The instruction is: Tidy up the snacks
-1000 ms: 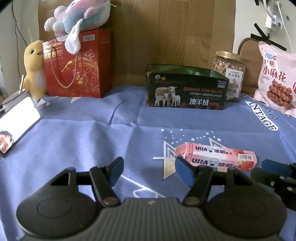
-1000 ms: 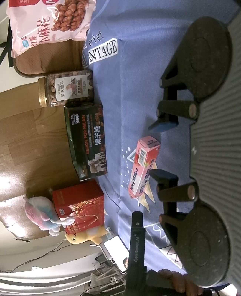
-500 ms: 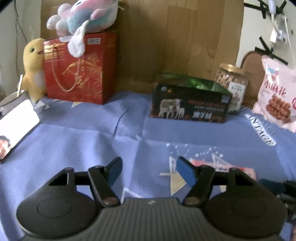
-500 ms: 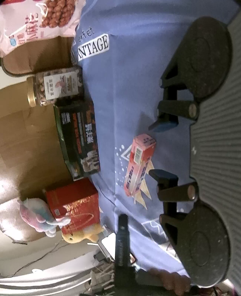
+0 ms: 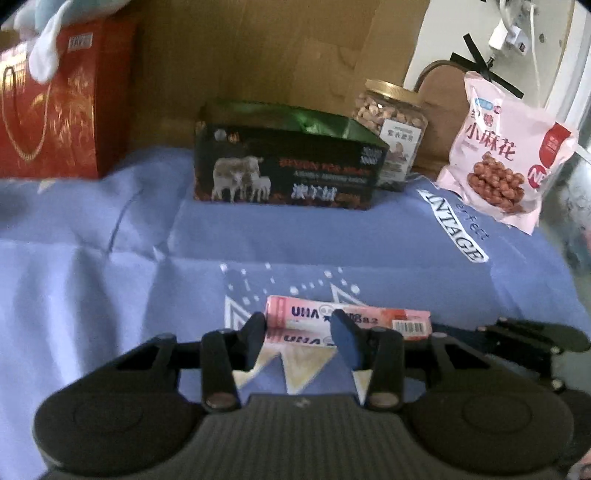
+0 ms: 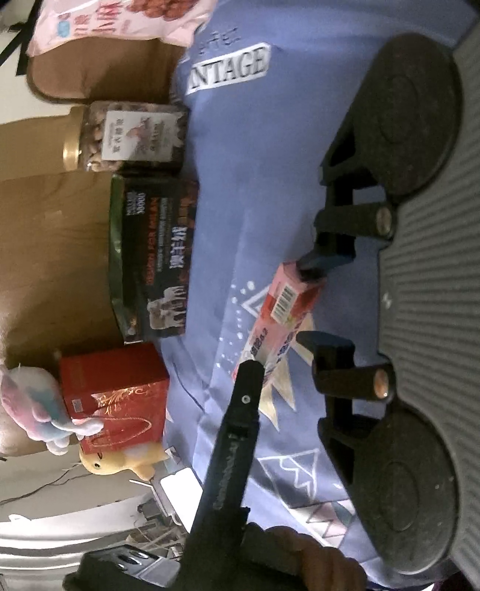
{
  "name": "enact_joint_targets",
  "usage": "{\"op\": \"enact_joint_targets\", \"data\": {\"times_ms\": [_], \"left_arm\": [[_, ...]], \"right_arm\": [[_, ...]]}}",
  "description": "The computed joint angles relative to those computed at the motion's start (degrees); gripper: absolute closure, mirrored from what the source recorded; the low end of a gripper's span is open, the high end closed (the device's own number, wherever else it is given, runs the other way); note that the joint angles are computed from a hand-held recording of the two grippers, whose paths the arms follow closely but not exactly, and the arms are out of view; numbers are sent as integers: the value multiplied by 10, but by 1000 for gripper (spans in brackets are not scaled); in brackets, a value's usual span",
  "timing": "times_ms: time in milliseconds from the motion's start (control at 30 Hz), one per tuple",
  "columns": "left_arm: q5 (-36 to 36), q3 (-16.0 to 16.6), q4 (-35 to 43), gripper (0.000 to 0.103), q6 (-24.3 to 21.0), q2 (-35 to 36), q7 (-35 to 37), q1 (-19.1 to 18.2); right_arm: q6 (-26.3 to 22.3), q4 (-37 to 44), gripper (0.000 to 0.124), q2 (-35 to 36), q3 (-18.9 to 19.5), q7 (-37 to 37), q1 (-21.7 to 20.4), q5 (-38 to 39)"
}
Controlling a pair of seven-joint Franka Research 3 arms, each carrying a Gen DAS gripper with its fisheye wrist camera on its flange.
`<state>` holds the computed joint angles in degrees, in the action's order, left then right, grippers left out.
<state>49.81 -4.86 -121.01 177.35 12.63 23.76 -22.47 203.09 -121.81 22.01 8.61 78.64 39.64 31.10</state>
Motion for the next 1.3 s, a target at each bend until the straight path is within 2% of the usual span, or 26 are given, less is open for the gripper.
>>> {"op": "enact_joint_targets", "data": {"times_ms": [67,100,200,300,367,433,500,633,667,767,867,967,1067,1233,1300], "left_arm": [[-39,-17,2,66,13,1,30,23],[-38,-8,7,66,19,0,28,19],[24,49,46,66,24,3,-30,-23],[84,71,111,66,12,24,-74,-36],[87,61,156,66,0,47,-63,-21],[50,35,203,66,-15,78,-13,5],[6,17,251,66,-30,116,40,22],[-52,21,352,66,-69,199,108,16],[-58,32,375,65,-84,216,114,6],[-36,86,417,64,-126,247,83,-42],[-17,99,420,64,-145,250,59,-56],[19,110,410,64,-177,238,28,-74],[70,111,369,64,-192,201,-14,-87],[150,99,299,62,-219,136,-77,-99],[172,88,273,58,-229,114,-98,-99]], "right_arm": [[7,4,86,2,27,31,-38,-36],[10,9,86,3,27,37,-41,-41],[24,38,86,12,21,41,-46,-61],[29,97,86,35,-16,-3,-17,-43],[24,147,86,59,-32,-28,-9,-31],[9,202,86,88,-41,-41,-10,-21],[-16,268,86,125,-74,-60,11,8],[-88,384,84,201,-161,-59,58,57],[-112,413,84,225,-194,-43,74,62],[-138,450,84,257,-220,-2,80,53],[-92,423,83,243,-181,12,57,30],[-57,384,82,219,-160,13,51,26],[-27,341,82,190,-109,6,20,16],[44,239,79,129,-40,5,-7,20],[73,205,78,111,-27,3,-4,37]]}}
